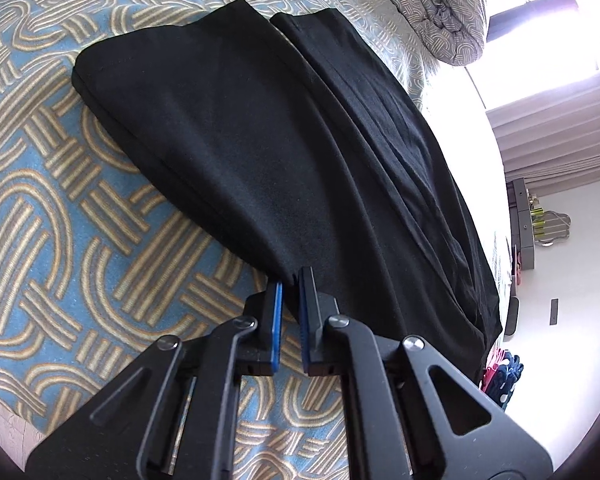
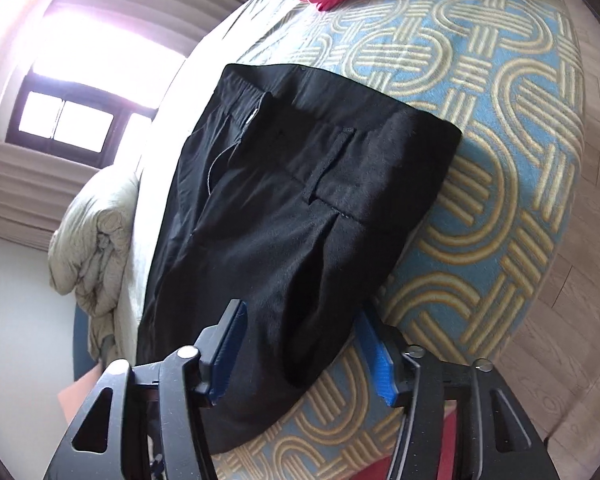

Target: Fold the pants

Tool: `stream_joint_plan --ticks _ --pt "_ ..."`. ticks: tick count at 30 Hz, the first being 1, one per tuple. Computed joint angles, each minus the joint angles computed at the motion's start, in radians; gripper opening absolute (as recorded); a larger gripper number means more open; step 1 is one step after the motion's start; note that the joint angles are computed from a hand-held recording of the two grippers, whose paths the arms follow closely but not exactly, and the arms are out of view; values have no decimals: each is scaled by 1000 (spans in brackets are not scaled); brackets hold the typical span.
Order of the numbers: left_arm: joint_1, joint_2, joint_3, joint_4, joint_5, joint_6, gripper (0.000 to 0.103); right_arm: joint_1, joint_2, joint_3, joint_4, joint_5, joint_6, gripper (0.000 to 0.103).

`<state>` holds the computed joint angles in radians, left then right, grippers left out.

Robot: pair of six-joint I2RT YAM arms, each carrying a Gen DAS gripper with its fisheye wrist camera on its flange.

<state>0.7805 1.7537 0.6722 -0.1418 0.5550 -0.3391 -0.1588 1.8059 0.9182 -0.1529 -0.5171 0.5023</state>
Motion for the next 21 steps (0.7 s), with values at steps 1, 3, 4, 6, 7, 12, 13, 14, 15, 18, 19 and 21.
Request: stream_joint_plan --ticks 1,3,4,6,7,12,13,14,15,18,19,21 --pt "-3 -5 -3 4 -1 -2 7 13 -13 5 -13 47 -23 6" --pt "-3 -19 -9 6 -3 6 5 16 -37 -3 -3 55 -32 5" --pt "-2 -31 -12 3 -2 14 5 18 -53 -10 5 58 -29 5" --pt "-7 -43 -10 -7 -5 23 5 23 -82 -16 20 76 -21 5" --pt "-8 -46 -5 -16 -7 27 5 22 -98 -15 23 85 -19 5" --pt "-2 -33 -3 -25 -13 28 5 -1 -95 14 -17 96 -50 5" --pt "-5 -32 -8 -22 -18 23 5 0 -85 21 -26 96 -49 5" --pt "-4 -29 -7 -25 -20 21 5 0 -79 22 -30 99 -51 5" --pt "-2 -33 -6 -29 -18 17 5 -1 -79 18 -29 101 -56 5" --pt "-8 -72 0 -44 -11 15 5 4 -104 16 -30 98 -72 5" --pt "-7 -88 7 -54 -6 20 5 5 -117 16 -30 93 -76 5" --pt "-14 -125 33 -73 2 18 5 22 -146 25 -25 96 -81 5"
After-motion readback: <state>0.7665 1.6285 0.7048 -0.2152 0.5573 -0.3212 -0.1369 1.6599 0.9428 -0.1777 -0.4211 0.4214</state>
